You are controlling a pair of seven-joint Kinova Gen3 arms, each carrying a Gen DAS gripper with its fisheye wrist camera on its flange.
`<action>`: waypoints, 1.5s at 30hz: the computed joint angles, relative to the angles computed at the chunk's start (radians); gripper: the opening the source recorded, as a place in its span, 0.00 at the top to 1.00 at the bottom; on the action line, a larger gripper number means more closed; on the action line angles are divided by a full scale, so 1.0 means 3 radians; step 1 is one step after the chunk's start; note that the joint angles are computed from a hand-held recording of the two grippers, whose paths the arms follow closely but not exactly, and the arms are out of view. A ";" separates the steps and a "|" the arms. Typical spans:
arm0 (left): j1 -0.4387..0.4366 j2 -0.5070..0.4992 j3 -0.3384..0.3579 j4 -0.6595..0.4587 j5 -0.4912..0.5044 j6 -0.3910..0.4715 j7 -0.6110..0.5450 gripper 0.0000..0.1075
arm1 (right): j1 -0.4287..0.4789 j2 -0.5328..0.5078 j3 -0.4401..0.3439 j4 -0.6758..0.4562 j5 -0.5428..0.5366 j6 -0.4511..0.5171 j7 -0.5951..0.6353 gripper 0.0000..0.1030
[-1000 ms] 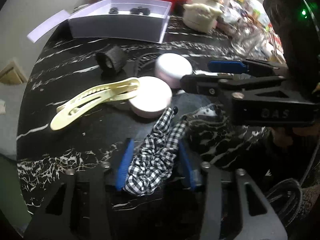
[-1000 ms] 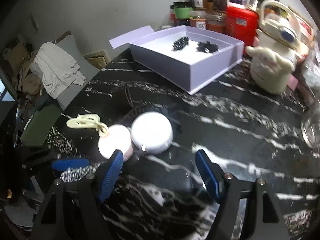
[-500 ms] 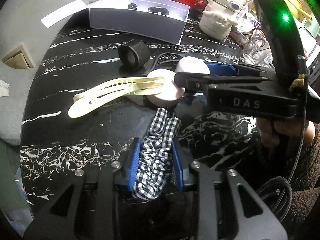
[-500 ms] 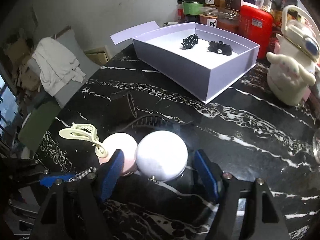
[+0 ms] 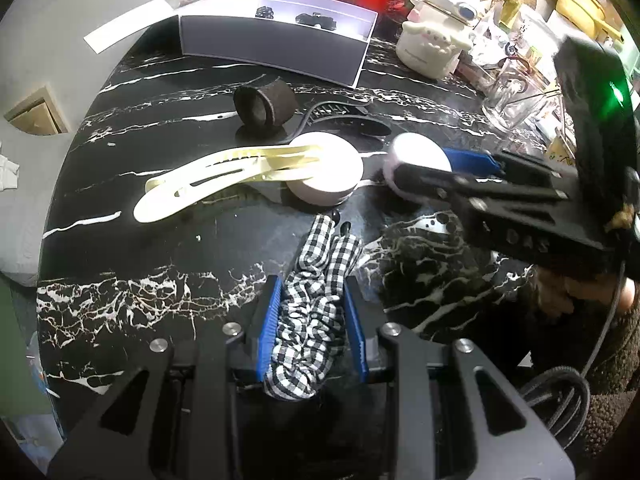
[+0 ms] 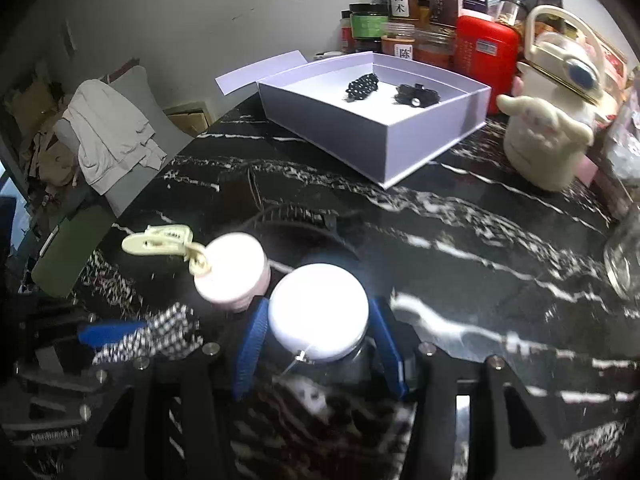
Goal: Organize objects
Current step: 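Grasp the white round container with the right gripper while the left gripper holds the gingham scrunchie, then carry the gingham scrunchie and white container together over into the white gift box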
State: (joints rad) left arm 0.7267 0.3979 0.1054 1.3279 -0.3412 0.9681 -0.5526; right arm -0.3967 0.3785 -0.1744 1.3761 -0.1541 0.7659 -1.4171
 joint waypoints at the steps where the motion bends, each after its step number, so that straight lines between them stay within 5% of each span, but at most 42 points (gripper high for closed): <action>1: -0.0007 -0.0010 0.0006 0.0017 0.0015 -0.0025 0.0001 0.73 | -0.0002 -0.0039 0.0006 0.0052 0.0012 -0.0010 -0.0005 0.48; 6: -0.0167 -0.0115 0.0080 0.0206 0.0300 -0.0341 -0.0083 0.73 | 0.0057 -0.0195 -0.0018 0.0283 -0.0049 -0.0082 0.0034 0.48; 16: -0.0002 0.0048 -0.0007 -0.0062 0.0015 -0.0025 -0.0125 0.73 | 0.0021 -0.0224 0.0001 0.0326 0.0005 -0.0062 0.0056 0.48; 23: 0.0169 0.0241 -0.0091 -0.0333 -0.0279 0.0299 -0.0264 0.56 | 0.0038 -0.0133 -0.0009 0.0286 0.0008 -0.0068 0.0145 0.42; 37: 0.0134 0.0348 -0.0077 -0.0549 -0.0172 0.0482 -0.0641 0.54 | 0.0120 -0.0168 -0.0049 0.0387 -0.0112 -0.0174 0.0315 0.46; 42: 0.0068 0.0382 -0.0065 -0.0663 -0.0036 0.0563 -0.0773 0.78 | 0.0115 -0.0151 -0.0042 0.0350 -0.0128 -0.0134 0.0326 0.49; 45: 0.0007 0.0347 -0.0062 -0.0613 0.0073 0.0469 -0.0774 0.81 | 0.0136 -0.0145 -0.0045 0.0336 -0.0170 -0.0112 0.0332 0.49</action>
